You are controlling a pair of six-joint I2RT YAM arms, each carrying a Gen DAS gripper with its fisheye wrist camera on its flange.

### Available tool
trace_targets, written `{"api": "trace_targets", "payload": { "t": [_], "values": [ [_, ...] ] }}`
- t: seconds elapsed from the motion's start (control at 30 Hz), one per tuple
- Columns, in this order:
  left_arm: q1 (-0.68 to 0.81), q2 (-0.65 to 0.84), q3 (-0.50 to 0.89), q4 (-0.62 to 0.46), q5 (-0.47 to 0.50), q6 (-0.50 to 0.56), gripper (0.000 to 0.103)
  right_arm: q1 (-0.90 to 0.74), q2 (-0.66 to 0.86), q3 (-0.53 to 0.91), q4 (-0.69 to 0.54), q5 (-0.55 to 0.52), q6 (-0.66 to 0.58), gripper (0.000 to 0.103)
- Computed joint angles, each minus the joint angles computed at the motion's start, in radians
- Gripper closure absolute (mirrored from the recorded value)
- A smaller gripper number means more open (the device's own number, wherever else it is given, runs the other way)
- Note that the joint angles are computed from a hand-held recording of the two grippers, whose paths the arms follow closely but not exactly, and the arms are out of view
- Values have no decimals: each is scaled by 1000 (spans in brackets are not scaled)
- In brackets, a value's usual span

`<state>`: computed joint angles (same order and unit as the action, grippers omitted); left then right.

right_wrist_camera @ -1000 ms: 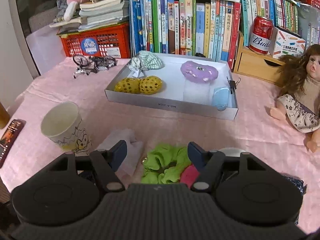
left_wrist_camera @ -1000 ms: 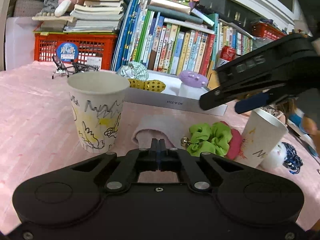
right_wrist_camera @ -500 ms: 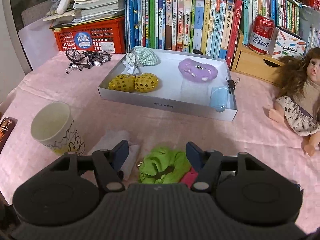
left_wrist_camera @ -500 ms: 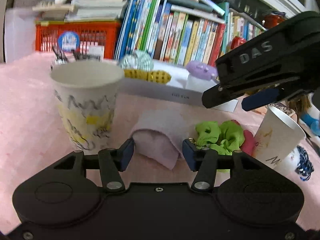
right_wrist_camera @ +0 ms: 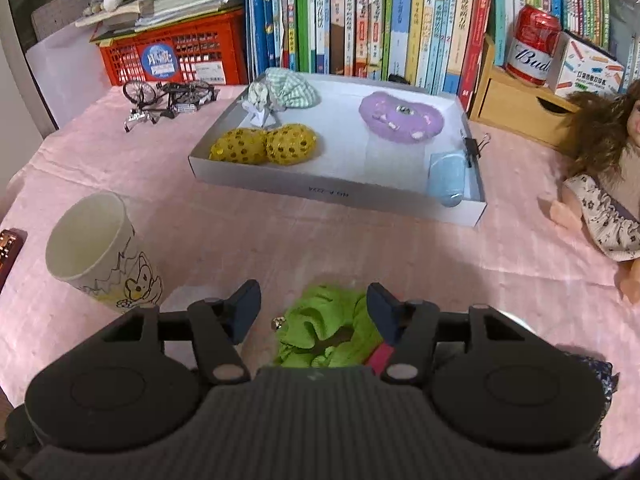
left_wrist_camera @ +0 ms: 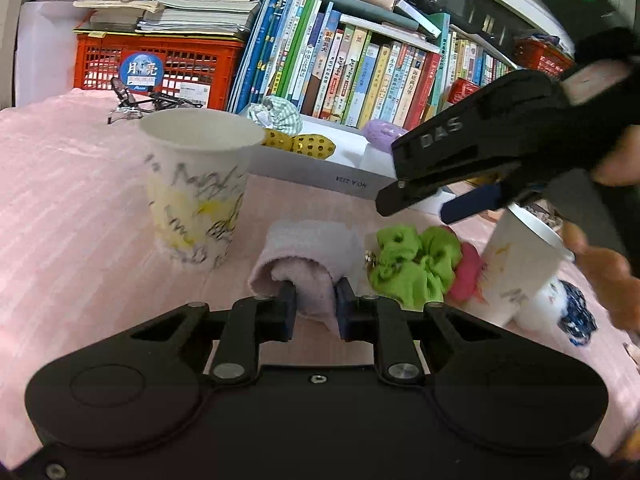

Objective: Organize soft objects
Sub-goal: 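Grasp the pink folded cloth with the left tool while the right tool moves over the green scrunchie, then close the right tool on the green scrunchie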

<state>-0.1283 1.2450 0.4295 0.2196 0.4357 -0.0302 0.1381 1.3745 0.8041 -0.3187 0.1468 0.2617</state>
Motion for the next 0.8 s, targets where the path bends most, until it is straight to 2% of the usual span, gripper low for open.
{"api": "trace_targets", "payload": {
  "t": [0.13, 0.33, 0.57, 0.67, 0.8],
  "values": [
    [69, -101, -41, -78, 65, 58, 85, 24, 34, 18, -1, 12, -7, 31],
    [135, -211, -74, -163, 115, 124, 83, 74, 96, 58, -21, 108, -16, 31],
    [173, -265, -91, -202, 137, 168, 81, 91, 73, 60, -46, 98, -14, 37],
    [171, -265, -96, -198, 121, 168, 78, 105, 90, 76, -65, 108, -12, 37],
    [177, -255, -91, -188, 129, 165, 65, 103, 141, 112, -91, 119, 15, 37]
  ]
}}
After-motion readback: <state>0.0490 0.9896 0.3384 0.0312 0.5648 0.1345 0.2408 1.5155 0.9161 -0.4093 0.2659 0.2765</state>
